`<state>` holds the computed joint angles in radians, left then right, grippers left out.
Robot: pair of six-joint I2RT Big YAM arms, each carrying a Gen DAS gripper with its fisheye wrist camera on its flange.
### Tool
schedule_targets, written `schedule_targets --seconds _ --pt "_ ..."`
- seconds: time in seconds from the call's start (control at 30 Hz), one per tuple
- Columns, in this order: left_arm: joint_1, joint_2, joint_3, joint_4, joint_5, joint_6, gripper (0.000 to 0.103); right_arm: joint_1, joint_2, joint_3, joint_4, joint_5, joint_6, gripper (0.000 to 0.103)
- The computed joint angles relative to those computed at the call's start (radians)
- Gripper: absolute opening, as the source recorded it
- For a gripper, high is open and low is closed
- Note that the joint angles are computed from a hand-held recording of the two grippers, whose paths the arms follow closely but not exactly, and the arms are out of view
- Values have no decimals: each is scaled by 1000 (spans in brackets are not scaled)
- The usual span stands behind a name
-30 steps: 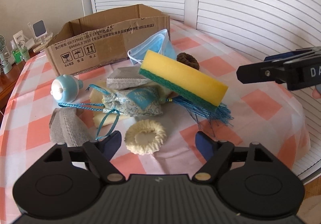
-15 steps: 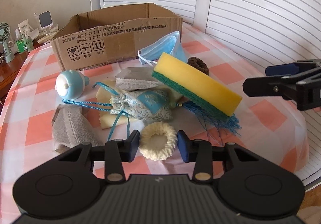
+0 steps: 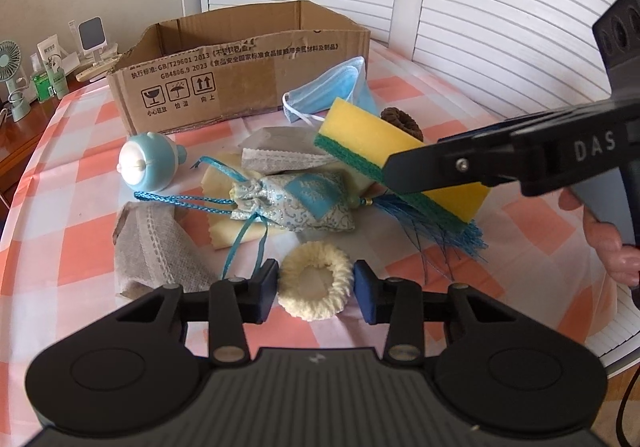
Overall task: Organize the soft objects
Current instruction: 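Grasp the yellow sponge with the right tool and lift it, then carry the cream ring into the box and open the left tool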
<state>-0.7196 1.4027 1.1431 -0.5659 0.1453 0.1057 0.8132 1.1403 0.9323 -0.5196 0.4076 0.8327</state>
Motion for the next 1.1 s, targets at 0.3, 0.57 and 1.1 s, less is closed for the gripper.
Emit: schedule_targets --seconds 0.3,0.57,1.1 --pt "6 4 7 -9 19 17 39 2 32 34 -51 4 -17 77" --pt "17 -24 4 -35 79 52 37 66 35 103 -180 139 -24 77" --pt "79 15 203 -150 170 154 37 100 30 213 -368 303 -30 77"
